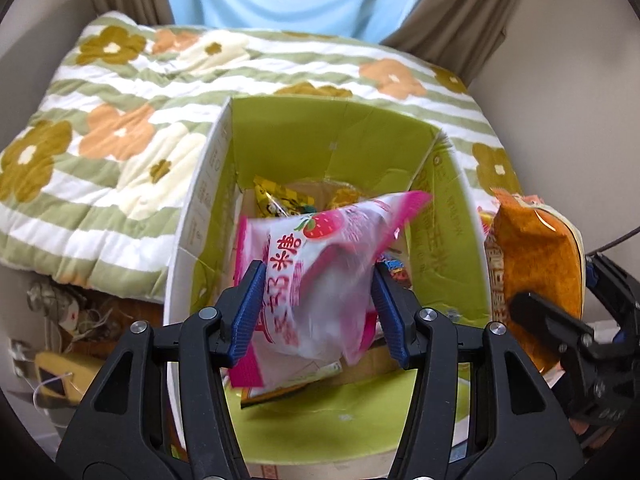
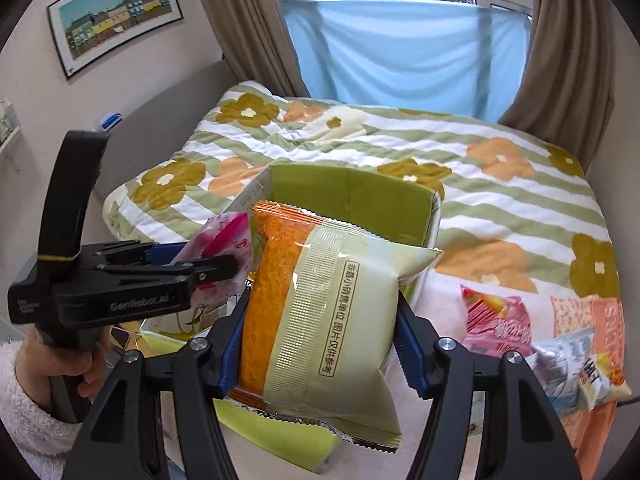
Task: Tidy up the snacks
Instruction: 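Carry both bags over the cardboard box and open both grippers to drop them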
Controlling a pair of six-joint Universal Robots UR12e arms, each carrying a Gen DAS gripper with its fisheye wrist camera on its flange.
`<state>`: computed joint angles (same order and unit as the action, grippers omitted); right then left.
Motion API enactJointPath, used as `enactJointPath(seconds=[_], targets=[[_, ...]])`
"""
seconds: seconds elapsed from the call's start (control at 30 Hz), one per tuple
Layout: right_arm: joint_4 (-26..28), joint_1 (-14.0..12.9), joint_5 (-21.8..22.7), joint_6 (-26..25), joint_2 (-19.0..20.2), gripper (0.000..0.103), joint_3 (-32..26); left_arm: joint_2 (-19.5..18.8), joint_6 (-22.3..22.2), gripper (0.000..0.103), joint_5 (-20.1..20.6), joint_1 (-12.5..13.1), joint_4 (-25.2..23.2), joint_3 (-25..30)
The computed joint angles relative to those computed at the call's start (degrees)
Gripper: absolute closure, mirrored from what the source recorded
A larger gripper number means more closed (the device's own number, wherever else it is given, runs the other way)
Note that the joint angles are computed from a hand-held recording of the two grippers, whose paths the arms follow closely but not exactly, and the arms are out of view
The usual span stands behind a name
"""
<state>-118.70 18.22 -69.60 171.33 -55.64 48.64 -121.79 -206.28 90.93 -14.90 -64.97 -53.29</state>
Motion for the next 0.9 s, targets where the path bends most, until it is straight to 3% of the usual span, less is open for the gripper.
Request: enactJointPath(seconds=[0.1, 0.2, 0.37, 0.77, 0.87, 0.9], targets=[[0.86, 0.66, -2.21, 1.66, 0.33, 0.043, -0.38, -0.28, 1.25, 0.001, -0.61, 0.26, 0.08, -0.2], [1.48, 0.99, -3.86, 2.71, 0.17, 0.043, 0.03, 0.13, 1.98, 0.0, -0.82, 0.31, 0.54, -0.99], [1.94, 1.02, -3.68, 2.67, -0.55, 0.043, 1.61, 2.76, -0.69, 0.0, -0.84, 0.5, 3.5, -5.13], [0.88, 1.28, -1.45, 2.27, -1.01, 0.043, 3.56, 6.27, -4.8, 0.0, 4.24, -0.6, 6.75, -9.55], [-0.42, 1.66, -2.2, 2.08, -1.03, 0.038, 4.13, 6.43, -5.05, 0.0, 4.02, -0.58, 7.06, -9.96], [-2.04, 1.74, -2.13, 2.42, -1.3, 0.028, 4.99, 6.45, -5.13, 0.0, 3.76, -0.58, 6.93, -10.0]])
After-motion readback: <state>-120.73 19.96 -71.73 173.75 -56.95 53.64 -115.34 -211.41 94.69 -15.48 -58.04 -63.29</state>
